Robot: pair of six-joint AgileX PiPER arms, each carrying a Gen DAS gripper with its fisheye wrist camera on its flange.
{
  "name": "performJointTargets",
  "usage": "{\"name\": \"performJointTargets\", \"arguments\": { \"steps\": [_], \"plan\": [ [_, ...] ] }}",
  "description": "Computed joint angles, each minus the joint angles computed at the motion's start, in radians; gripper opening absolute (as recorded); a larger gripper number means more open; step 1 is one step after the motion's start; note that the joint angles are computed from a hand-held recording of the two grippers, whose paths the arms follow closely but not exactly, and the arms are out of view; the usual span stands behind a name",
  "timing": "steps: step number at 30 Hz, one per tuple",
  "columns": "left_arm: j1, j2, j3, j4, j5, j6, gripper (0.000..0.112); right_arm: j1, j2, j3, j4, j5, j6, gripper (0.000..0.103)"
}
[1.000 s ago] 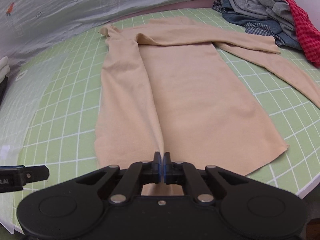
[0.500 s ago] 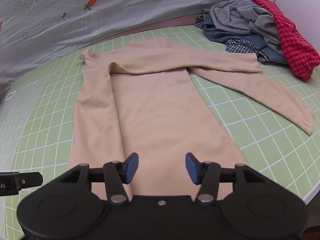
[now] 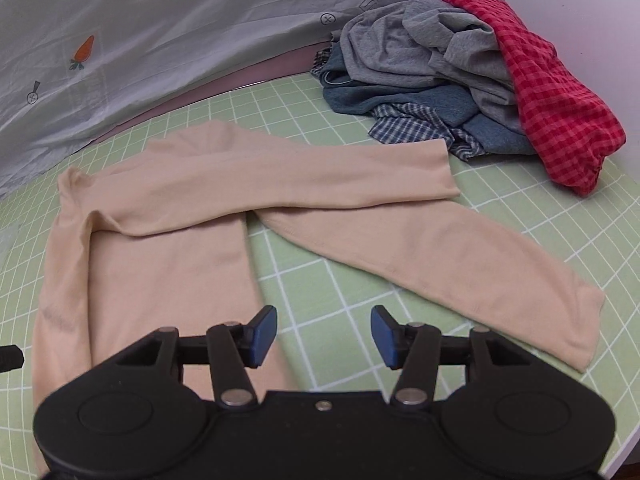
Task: Fold clothes
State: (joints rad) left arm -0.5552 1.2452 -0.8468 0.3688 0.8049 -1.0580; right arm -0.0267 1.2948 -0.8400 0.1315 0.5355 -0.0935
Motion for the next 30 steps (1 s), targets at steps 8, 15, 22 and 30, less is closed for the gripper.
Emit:
{"name": "performJointTargets", "arguments": {
  "steps": [8, 15, 22, 30],
  "plan": [
    [0.158, 0.254, -0.145, -0.113, -0.076, 0.162, 0.019, -0.121, 0.255, -0.190, -0.087, -0.056, 0.096, 0.053],
    [0.183, 0.296, -0.186, -0.141, -0.074, 0.189, 0.030, -0.183, 0.369, -0.324, -0.076, -0.074, 0.130, 0.053],
    [0.166, 0.343, -0.235, -0.158, -0.061, 0.260, 0.056, -0.192, 0.507, -0.486, 0.007, -0.063, 0.108, 0.060],
    [0.145, 0.368, -0.290, -0.149, 0.013, 0.252, 0.062, -0.185, 0.599, -0.607, 0.054, 0.006, -0.015, 0.015]
  ]
}}
